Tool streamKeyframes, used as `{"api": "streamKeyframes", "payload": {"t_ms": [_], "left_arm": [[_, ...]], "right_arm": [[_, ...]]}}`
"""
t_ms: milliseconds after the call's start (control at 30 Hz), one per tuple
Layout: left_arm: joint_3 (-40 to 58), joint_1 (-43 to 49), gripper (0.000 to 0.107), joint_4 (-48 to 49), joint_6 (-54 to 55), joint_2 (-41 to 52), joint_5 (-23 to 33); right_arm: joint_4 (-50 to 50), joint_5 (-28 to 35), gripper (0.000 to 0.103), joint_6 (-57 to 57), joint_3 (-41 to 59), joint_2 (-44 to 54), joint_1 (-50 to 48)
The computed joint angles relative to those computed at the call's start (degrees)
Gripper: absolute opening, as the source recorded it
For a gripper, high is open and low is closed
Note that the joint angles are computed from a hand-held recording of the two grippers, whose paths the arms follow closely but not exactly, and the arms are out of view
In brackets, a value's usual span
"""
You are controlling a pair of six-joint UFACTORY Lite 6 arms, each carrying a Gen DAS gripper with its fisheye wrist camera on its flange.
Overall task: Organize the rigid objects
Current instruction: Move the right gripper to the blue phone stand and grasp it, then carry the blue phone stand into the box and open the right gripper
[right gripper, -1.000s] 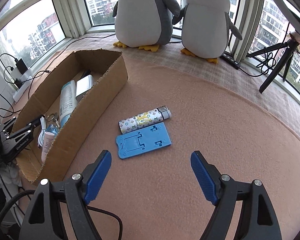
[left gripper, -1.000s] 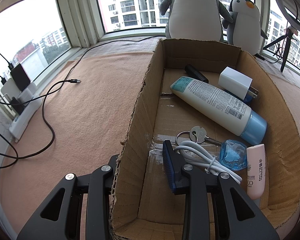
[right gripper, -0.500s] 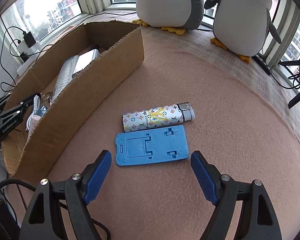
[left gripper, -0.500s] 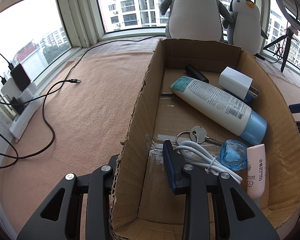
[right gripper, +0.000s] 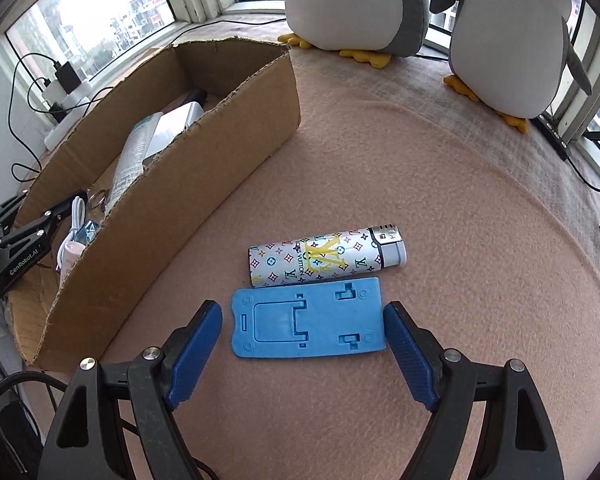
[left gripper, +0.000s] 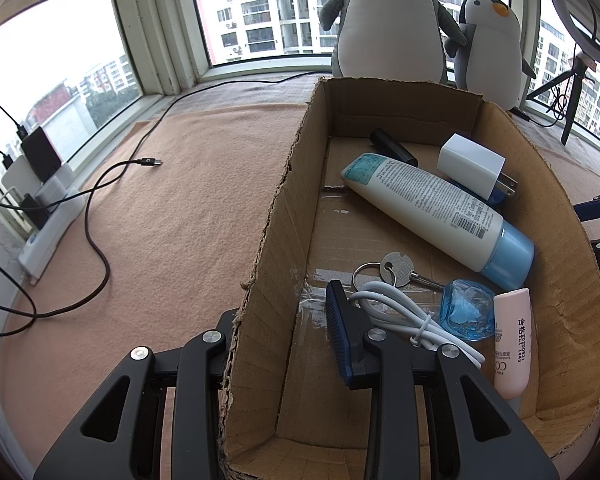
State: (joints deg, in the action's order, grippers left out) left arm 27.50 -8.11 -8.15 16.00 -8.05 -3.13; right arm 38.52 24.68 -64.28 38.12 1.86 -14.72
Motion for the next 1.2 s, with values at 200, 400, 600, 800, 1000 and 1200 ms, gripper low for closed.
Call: {"api": "streamKeyframes", "payload": {"t_ms": [200, 400, 600, 800, 1000, 1200], "left_arm": [[0.00, -0.04, 0.031, -0.53, 0.49, 0.00, -0.01], [-0.01, -0.03, 0.031, -0.20, 0.15, -0.01, -0.02], [-0.28, 0.23, 0.031, 3.11, -3.01, -0.33, 0.03], [-0.28, 0.23, 0.031, 3.10, -3.03, -0.32, 0.00], [-0.27, 0.23, 0.031, 3.12, -3.03, -0.32, 0.01], [-0.29, 0.23, 0.031, 3.17, -3.08, -0.33, 0.00]], "right_arm": [[-7.80, -5.66, 0.080, 8.69, -1.85, -0.97, 4.91], [-9.72, -4.98, 0.075, 10.93, -0.59, -0.03, 4.62], [-8.40, -4.76, 0.075, 9.59, -2.72, -2.50, 3.08], [-5.91, -3.38, 0.075, 7.33, -6.67, -7.78, 0.53], [-5.71, 0.73, 0.075, 10.06, -9.43, -16.39, -1.06], [-9.36, 6.92, 0.075, 18.98, -9.16, -27.88, 1.00]]}}
